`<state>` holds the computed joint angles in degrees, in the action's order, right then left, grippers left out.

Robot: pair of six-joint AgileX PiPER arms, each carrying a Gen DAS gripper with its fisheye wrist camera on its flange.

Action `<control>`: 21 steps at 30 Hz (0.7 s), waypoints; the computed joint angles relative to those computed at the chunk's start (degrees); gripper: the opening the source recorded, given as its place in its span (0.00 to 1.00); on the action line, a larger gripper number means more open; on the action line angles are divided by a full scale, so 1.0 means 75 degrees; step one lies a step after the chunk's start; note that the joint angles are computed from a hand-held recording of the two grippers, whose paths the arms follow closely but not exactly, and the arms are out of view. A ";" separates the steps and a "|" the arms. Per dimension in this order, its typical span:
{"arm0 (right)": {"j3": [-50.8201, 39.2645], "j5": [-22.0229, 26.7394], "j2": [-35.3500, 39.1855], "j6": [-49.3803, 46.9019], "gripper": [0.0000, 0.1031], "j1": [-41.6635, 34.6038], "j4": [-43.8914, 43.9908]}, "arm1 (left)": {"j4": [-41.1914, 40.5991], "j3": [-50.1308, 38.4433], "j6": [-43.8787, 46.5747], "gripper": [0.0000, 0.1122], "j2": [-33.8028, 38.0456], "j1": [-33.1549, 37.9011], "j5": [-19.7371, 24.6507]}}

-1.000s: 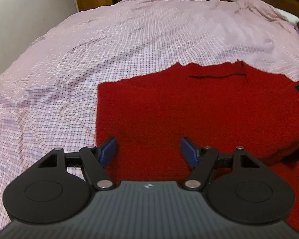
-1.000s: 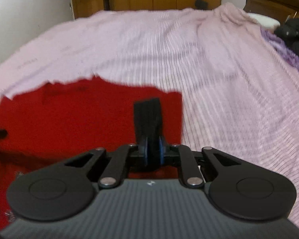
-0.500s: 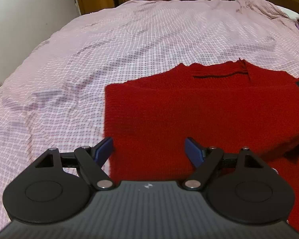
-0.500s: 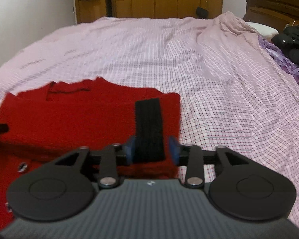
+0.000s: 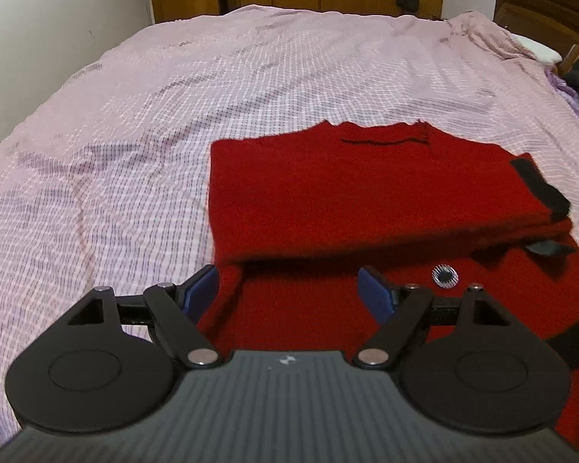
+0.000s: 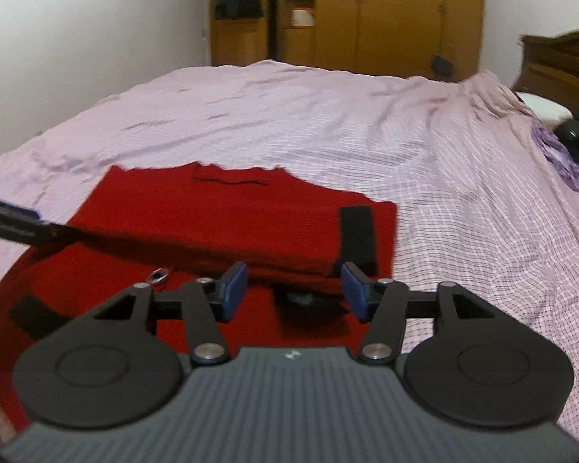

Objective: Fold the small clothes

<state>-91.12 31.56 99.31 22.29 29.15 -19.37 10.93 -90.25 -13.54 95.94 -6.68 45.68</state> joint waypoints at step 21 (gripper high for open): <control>0.2128 0.0312 -0.1353 0.0220 0.57 0.1582 -0.0614 | -0.0502 0.3081 0.0262 0.74 -0.2347 -0.0454 -0.0242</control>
<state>-75.16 33.90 89.16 23.93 41.02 -23.97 7.16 -67.14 -11.57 78.34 -10.09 43.87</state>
